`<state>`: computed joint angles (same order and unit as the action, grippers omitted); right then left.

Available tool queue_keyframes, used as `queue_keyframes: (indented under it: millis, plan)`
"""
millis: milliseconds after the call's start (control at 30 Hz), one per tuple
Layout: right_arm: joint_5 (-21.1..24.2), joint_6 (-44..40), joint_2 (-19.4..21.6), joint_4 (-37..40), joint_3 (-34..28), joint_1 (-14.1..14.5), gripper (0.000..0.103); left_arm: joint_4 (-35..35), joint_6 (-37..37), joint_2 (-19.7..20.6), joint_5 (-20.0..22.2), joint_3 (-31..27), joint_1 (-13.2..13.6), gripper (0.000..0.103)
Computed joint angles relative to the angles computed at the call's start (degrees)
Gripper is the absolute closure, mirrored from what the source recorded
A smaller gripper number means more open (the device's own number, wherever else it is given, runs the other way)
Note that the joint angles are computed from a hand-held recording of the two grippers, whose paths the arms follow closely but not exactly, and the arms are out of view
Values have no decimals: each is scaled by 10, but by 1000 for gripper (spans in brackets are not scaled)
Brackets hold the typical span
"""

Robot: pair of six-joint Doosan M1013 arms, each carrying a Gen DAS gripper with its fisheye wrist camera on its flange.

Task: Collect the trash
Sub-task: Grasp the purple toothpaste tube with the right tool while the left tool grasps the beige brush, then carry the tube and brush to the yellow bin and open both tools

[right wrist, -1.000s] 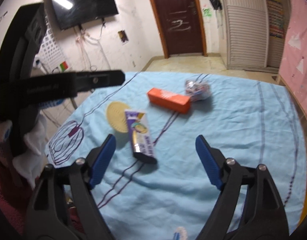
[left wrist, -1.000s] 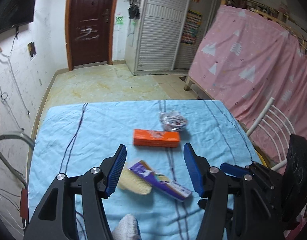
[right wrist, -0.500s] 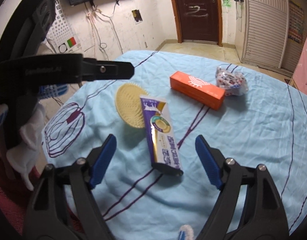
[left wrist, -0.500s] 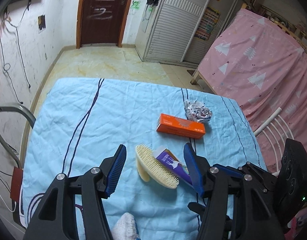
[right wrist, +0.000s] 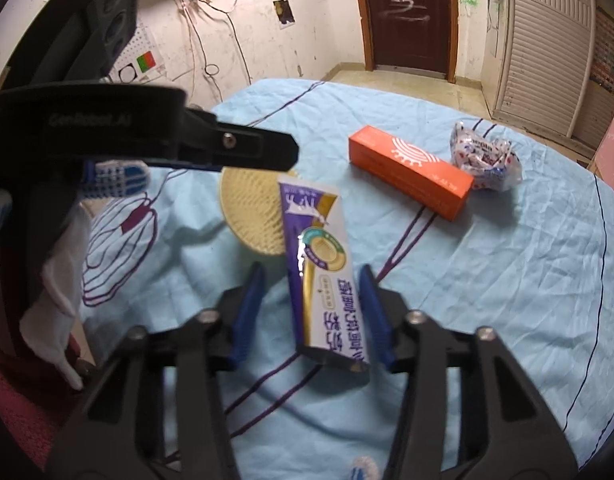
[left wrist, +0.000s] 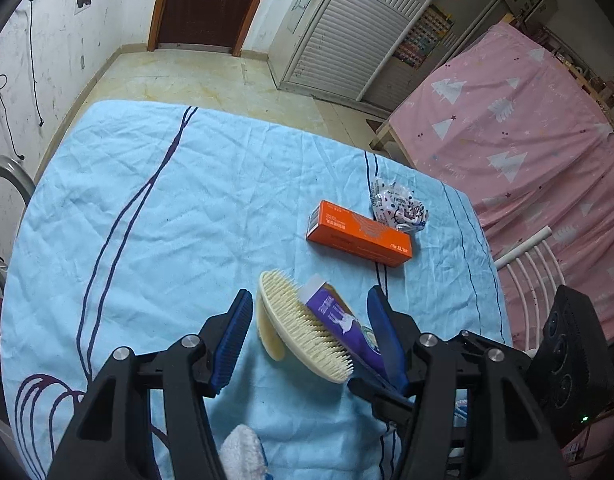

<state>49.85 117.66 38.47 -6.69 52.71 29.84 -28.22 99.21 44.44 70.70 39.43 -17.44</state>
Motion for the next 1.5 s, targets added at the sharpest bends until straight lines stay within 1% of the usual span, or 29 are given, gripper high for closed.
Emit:
queue_keyframes:
  millis: [33, 133, 333, 533, 667, 700, 733, 767, 833, 867, 900, 933, 1033, 1500]
  plan:
    - [3, 4, 1, -5, -2, 0, 74, 1, -3, 1, 1, -1, 0, 52]
    - [1, 16, -2, -13, 3, -1, 78, 2, -14, 6, 7, -7, 1, 52]
    - [-25, 67, -21, -38, 35, -7, 78, 19, -20, 9, 7, -11, -5, 52]
    - [-56, 117, -44, -59, 74, -13, 78, 60, -5, 1, -13, 3, -17, 52]
    - [-65, 120, -48, -60, 81, -15, 78, 82, 7, -5, -27, 15, -24, 53]
    - [-68, 117, -50, -57, 84, -16, 78, 85, 11, -8, -33, 20, -25, 56]
    - [-70, 117, -51, -57, 87, -16, 78, 85, 16, -10, -37, 24, -26, 64]
    - [-73, 115, -52, -55, 89, -16, 78, 86, 20, -10, -39, 25, -27, 68]
    - [-77, 113, -55, -52, 95, -15, 78, 91, 29, -12, -43, 30, -29, 79]
    - [-80, 112, -57, -51, 97, -15, 78, 95, 32, -13, -44, 32, -30, 82]
    - [-82, 113, -58, -51, 99, -14, 78, 97, 34, -13, -45, 33, -31, 89]
    - [-83, 112, -59, -51, 101, -14, 78, 100, 36, -15, -49, 37, -32, 92]
    - [-89, 112, -62, -50, 106, -14, 78, 111, 49, -24, -67, 52, -36, 94]
    - [-120, 146, -89, -83, 148, -10, 78, 104, 58, -44, -92, 73, -37, 95]
